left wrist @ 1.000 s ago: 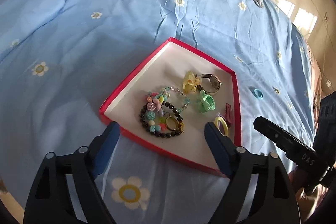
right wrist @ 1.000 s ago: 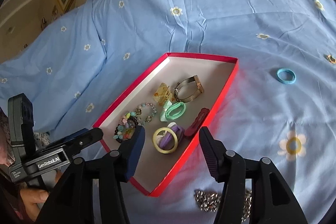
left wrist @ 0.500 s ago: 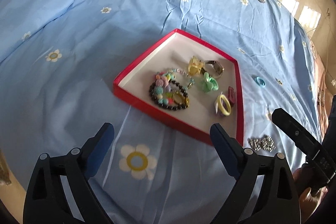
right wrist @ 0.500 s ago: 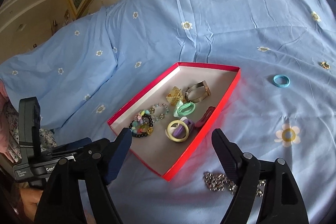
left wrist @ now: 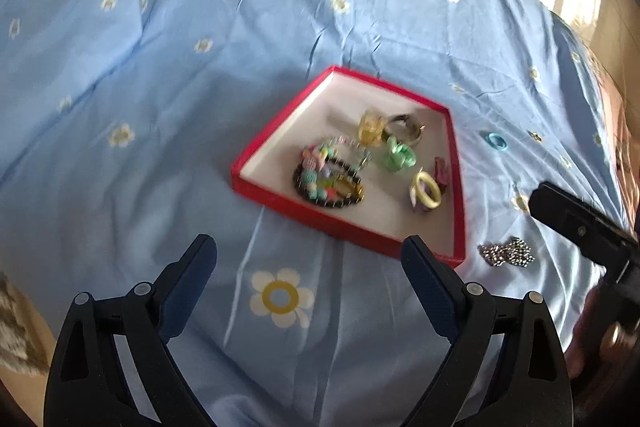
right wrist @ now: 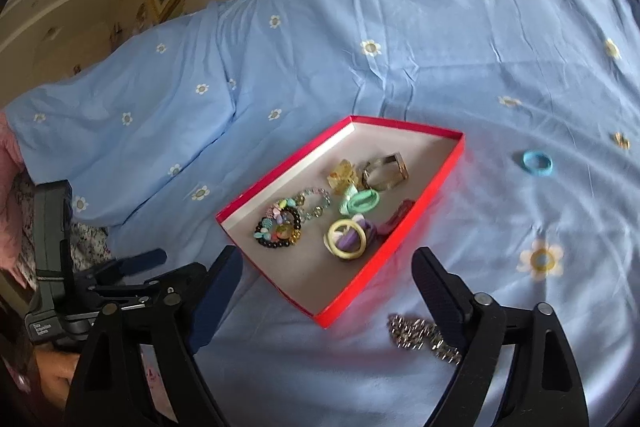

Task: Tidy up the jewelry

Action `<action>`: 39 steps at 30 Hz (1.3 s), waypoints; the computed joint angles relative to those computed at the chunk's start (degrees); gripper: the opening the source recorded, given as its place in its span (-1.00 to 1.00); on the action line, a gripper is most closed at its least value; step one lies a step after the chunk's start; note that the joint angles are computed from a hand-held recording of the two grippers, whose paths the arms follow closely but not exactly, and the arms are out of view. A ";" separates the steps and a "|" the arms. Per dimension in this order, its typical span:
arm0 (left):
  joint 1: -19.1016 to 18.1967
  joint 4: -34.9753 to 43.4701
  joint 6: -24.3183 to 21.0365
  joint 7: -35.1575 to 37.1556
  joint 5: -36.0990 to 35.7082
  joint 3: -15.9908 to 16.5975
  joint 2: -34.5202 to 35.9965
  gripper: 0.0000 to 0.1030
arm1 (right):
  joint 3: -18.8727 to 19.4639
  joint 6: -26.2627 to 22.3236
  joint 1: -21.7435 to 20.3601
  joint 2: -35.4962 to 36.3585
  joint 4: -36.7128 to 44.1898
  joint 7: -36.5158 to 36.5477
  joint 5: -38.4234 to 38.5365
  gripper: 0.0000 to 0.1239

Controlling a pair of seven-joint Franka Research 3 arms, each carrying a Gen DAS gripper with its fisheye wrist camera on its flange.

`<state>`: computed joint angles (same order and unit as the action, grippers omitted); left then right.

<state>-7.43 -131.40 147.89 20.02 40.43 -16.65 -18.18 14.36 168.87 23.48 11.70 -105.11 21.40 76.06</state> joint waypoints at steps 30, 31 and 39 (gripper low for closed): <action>-3.13 5.11 -16.64 -4.88 8.85 -2.11 0.16 1.00 | 1.53 7.36 0.15 -1.21 -4.48 13.92 -19.47 0.65; -3.15 5.05 -16.76 -4.98 8.99 -2.19 0.07 1.00 | 1.73 7.43 -0.04 -1.25 -4.56 13.80 -19.27 0.65; -3.48 4.96 -17.03 -5.10 9.88 -2.57 -0.02 1.00 | 2.63 7.38 -0.83 -1.50 -4.28 10.41 -15.19 0.65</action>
